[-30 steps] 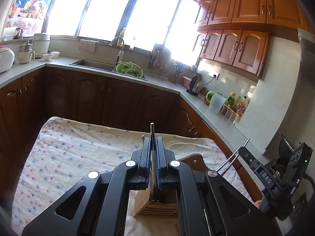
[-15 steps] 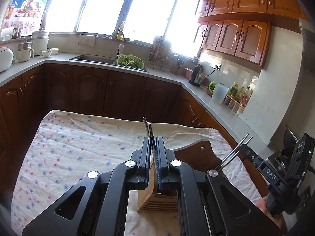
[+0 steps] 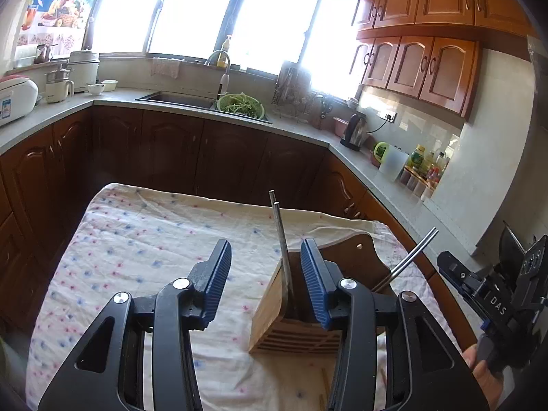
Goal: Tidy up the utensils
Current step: 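Open the left gripper over the holder while the right gripper also opens, releasing both chopsticks, then withdraw both open grippers from the holder back toward the remaining utensils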
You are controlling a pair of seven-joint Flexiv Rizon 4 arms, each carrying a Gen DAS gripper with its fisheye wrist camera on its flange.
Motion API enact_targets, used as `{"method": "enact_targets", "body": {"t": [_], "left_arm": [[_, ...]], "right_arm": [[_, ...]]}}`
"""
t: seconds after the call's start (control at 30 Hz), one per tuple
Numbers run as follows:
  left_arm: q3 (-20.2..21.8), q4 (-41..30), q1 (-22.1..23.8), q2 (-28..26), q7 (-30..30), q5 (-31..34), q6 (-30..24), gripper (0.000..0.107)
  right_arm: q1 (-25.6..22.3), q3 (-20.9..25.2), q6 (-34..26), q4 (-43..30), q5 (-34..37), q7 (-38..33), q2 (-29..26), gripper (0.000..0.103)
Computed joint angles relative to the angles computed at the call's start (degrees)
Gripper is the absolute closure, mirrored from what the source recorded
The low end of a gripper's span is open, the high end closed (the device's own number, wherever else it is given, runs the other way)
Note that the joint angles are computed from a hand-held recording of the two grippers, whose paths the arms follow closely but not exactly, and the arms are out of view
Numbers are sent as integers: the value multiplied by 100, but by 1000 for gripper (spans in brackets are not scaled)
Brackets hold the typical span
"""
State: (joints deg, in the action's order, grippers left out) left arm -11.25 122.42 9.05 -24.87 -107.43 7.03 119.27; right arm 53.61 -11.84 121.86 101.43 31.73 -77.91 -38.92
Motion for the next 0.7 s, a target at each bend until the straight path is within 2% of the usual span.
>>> {"method": "enact_targets", "body": {"t": [0.03,0.07,0.1,0.17,0.23,0.3,0.37,0.5,0.57,0.63,0.7], "left_arm": [[60,154,-31,82,-43,-26,117,50],[144,320,-82,166,-77,-51,243,42],[277,501,-191,256,-82,-123,351,31],[496,876,-366,384,-127,-232,639,21],[470,1163,-218,421,-356,37,910,19],[570,1358,-270,410,-406,57,1008,18],[655,1463,-336,310,-417,-1,1083,17],[566,1421,-127,1,-584,131,1014,17],[530,1337,-89,-107,-549,144,830,17],[559,1296,-160,-115,-419,4,546,17],[575,1269,-251,-50,-299,-201,175,17]], "right_arm": [[-31,76,4,132,-31,-1,99,44],[-9,102,-64,281,-15,-17,213,24],[85,46,-227,447,46,-50,344,9],[334,-114,-427,802,129,-46,548,3],[377,-44,-450,1136,4,26,698,2],[462,-75,-587,1360,-122,86,788,0],[646,-294,-920,1479,-249,171,827,0],[895,-672,-1651,1585,-643,416,780,0],[647,-486,-1998,1558,-1017,425,794,0],[-57,230,-2234,1429,-1265,360,817,0],[-267,401,-2275,1402,-1439,502,788,0]]}}
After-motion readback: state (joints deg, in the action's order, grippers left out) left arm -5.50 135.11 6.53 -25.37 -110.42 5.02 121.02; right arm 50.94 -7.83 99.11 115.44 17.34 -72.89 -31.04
